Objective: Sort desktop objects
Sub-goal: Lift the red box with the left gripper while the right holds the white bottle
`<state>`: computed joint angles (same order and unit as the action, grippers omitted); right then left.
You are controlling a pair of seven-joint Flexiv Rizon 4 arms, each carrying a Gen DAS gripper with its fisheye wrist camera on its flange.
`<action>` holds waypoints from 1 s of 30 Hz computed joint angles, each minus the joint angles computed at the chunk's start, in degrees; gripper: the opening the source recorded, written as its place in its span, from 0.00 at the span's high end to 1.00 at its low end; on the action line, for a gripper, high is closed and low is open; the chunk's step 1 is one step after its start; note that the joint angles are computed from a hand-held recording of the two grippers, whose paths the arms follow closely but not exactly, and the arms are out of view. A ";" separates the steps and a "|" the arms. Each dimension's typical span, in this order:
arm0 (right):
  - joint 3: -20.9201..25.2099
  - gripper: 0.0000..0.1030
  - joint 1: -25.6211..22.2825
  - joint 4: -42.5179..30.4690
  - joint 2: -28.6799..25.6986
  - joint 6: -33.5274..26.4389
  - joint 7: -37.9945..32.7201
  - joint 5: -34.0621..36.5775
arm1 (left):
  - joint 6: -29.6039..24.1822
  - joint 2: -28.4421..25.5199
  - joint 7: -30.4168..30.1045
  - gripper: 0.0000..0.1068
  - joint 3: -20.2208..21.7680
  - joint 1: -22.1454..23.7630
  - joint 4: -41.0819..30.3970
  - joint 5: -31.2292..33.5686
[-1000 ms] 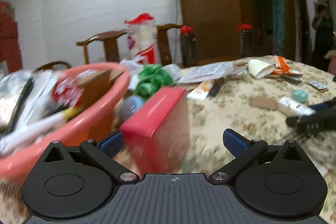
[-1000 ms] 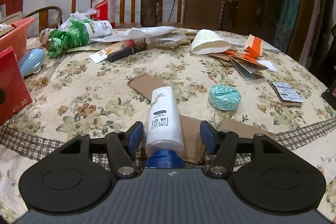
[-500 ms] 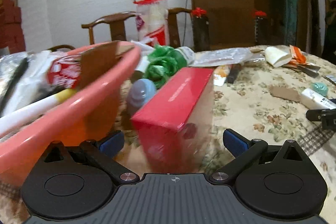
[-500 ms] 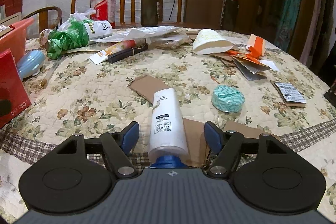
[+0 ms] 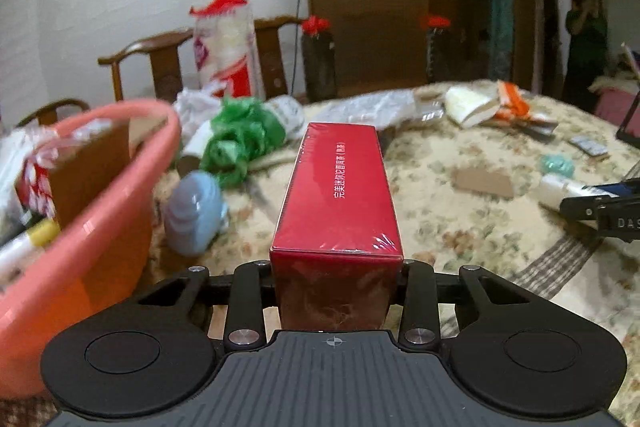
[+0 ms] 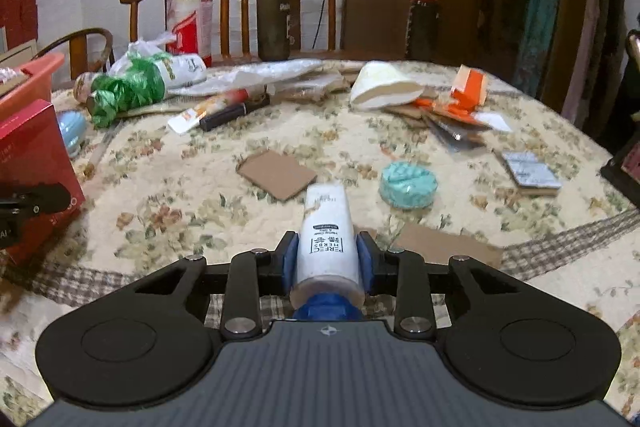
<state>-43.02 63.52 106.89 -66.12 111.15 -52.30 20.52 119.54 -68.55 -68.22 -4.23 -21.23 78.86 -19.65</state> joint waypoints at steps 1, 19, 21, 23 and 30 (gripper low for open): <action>-0.48 0.66 0.38 0.13 0.06 0.15 0.01 0.25 | 0.69 0.37 -0.21 0.68 -0.36 0.34 0.38 0.69; -1.71 0.13 1.12 -1.14 6.39 -3.49 -0.49 -0.76 | 8.12 6.40 -1.85 0.67 -2.21 3.43 7.50 2.74; -6.01 0.10 5.34 1.44 3.93 -7.33 1.05 -1.40 | 7.57 5.90 -2.67 0.67 -3.34 4.44 7.35 4.74; -6.69 0.10 7.03 3.67 3.48 -9.23 2.25 -2.94 | 6.65 5.23 -3.66 0.67 -4.80 5.63 6.57 7.46; -7.33 0.10 10.20 4.69 0.02 -14.37 9.82 -7.47 | 4.25 3.27 -5.87 0.67 -7.74 8.02 3.80 15.50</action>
